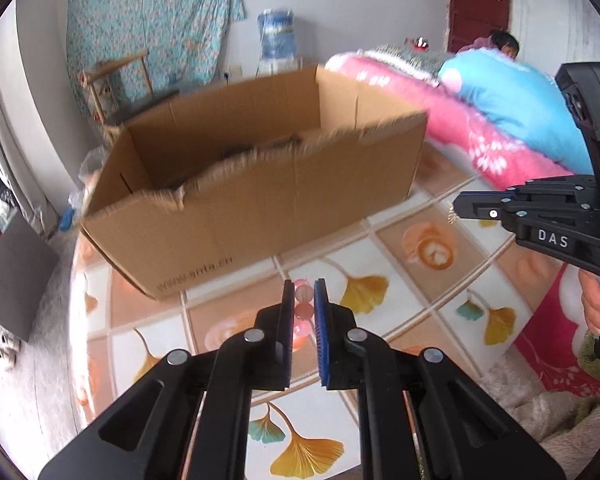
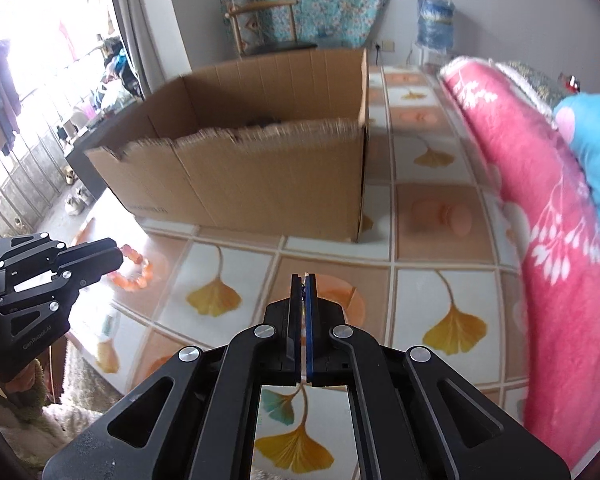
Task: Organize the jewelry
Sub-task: 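Close the left gripper on the bracelet while the right tool carries the charm over the box, then open the left gripper to drop the bracelet while the right gripper opens to drop the charm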
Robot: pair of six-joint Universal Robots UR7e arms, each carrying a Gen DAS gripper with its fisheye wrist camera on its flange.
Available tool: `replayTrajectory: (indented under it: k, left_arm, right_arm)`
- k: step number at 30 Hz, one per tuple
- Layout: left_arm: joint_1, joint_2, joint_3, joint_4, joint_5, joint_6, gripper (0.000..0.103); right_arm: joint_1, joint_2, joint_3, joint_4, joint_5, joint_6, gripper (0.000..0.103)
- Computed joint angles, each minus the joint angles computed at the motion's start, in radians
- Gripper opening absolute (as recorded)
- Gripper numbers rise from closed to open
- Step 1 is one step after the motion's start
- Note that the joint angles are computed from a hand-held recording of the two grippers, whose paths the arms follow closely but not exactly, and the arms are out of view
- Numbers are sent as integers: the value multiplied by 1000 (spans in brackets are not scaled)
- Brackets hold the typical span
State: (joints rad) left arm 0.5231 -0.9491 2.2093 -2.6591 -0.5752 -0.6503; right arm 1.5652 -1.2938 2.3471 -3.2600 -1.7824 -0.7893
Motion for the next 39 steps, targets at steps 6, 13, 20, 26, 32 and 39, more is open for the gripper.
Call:
replayTrajectory:
  k: [6, 13, 20, 26, 32, 39]
  left_arm:
    - [-47, -40, 0, -94, 52, 99, 9]
    - [-29, -50, -62, -334, 102, 349, 9]
    - [91, -37, -156, -386, 24, 457, 9]
    - [263, -22, -245, -221, -167, 360, 9]
    - [359, -4, -317, -25, -255, 263, 10]
    - [339, -31, -267, -66, -199, 251, 33]
  right_arm:
    - [56, -57, -12, 11, 85, -21, 0]
    - [122, -20, -142, 69, 187, -45, 0]
    - [132, 122, -328, 183, 167, -39, 0]
    - [118, 213, -422, 251, 93, -19, 0]
    - [110, 233, -449, 289, 60, -9, 0]
    - [116, 253, -481, 332, 20, -7, 0]
